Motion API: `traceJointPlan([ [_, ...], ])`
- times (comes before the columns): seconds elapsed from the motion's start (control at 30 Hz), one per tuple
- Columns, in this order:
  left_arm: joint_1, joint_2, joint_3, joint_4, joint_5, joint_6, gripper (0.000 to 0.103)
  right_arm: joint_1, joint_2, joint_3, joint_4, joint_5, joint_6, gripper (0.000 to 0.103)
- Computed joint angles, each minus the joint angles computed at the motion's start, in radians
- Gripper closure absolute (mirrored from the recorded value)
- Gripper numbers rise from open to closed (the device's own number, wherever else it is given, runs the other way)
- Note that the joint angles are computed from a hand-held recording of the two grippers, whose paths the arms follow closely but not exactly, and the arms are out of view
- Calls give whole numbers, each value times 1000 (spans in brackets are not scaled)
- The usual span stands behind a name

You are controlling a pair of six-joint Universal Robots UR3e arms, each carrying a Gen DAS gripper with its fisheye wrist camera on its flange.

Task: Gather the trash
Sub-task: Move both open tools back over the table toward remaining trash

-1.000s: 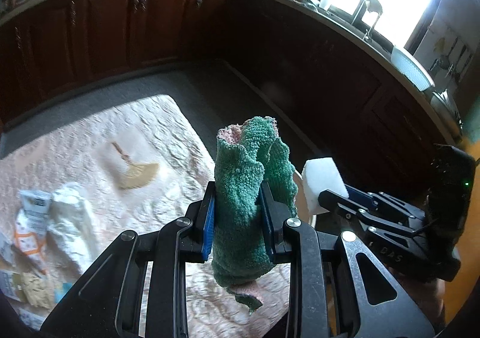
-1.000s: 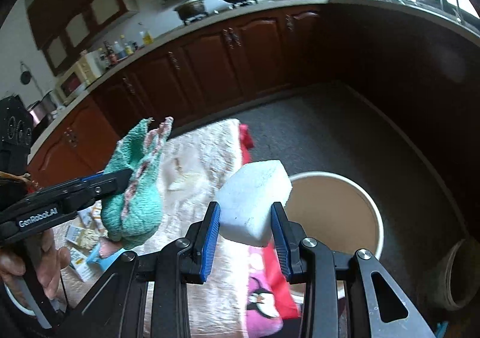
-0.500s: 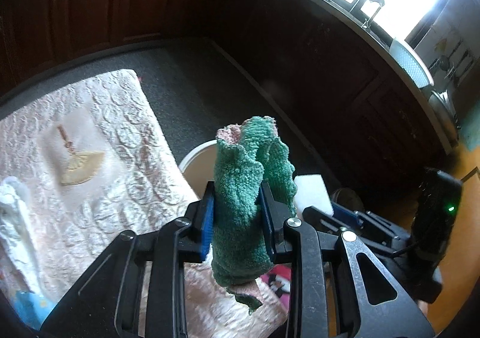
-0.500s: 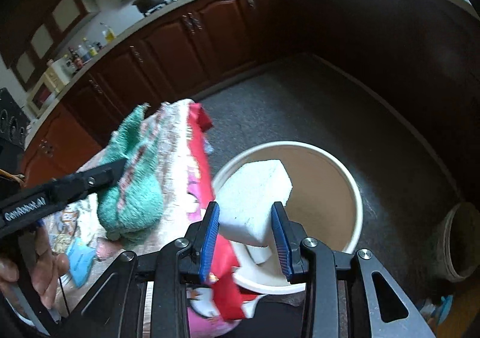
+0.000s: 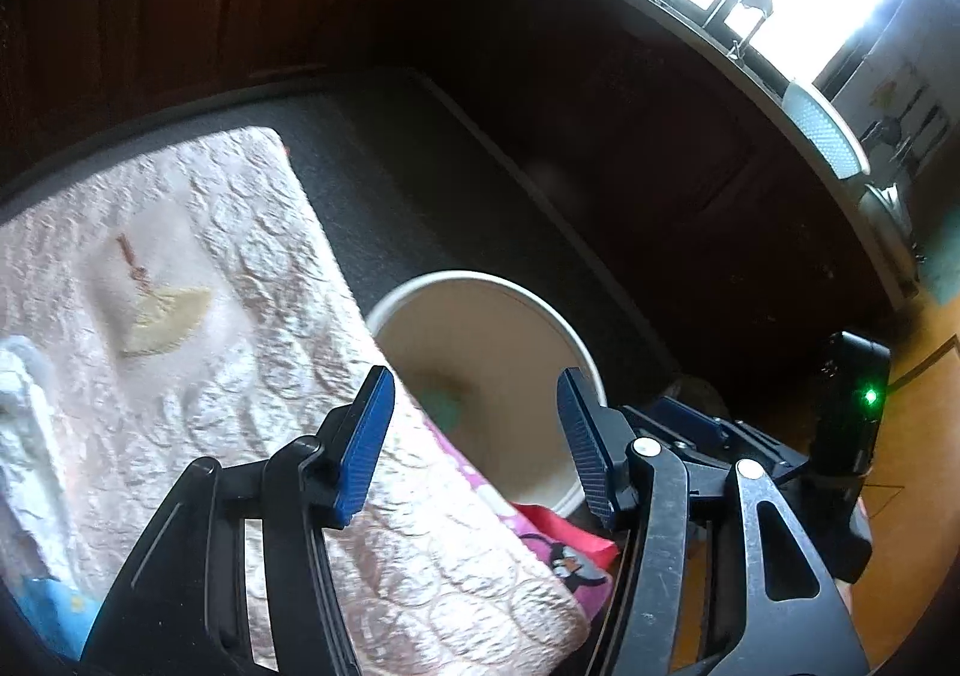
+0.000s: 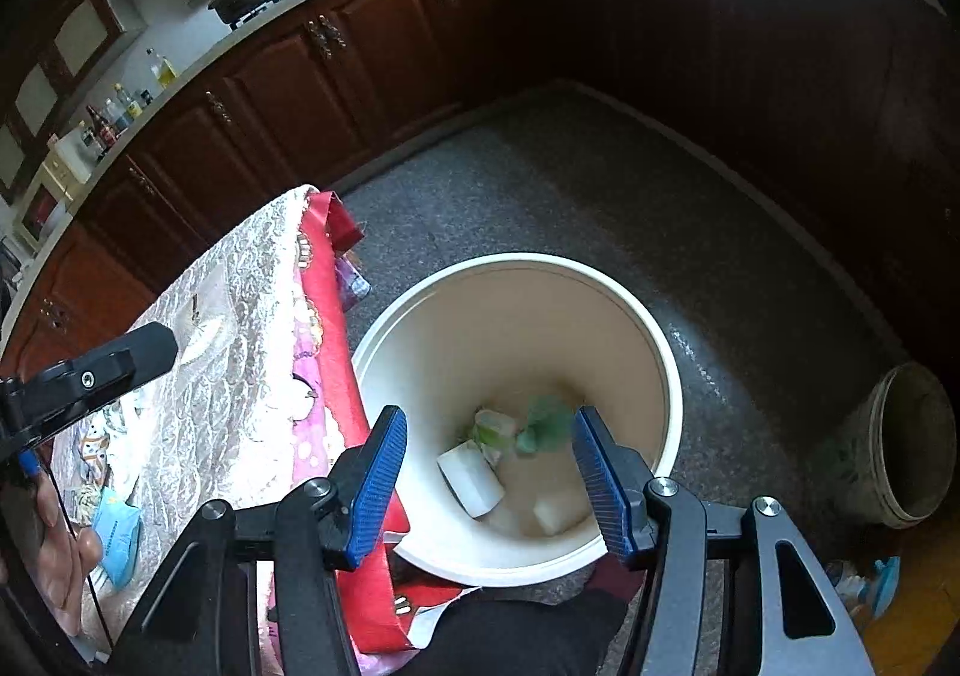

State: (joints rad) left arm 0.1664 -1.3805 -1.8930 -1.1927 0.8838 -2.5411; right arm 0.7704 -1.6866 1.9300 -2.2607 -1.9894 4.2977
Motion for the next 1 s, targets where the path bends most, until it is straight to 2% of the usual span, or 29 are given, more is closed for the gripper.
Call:
traceJointPlan([
  [0.2,53,62,-46,21,12,27,48,34,55,-72,20,-25,1,48],
  [0.5,216,206,-84,-84,-11,168,48,88,166,-254,81,-63,-16,45],
  [0.57,232,222,-77,-90,-12,169,48,98,190,-291,87,-70,-22,45],
  [1.0,579,358,-38,-384,-86,441,48,168,473,-713,144,-84,-128,39],
])
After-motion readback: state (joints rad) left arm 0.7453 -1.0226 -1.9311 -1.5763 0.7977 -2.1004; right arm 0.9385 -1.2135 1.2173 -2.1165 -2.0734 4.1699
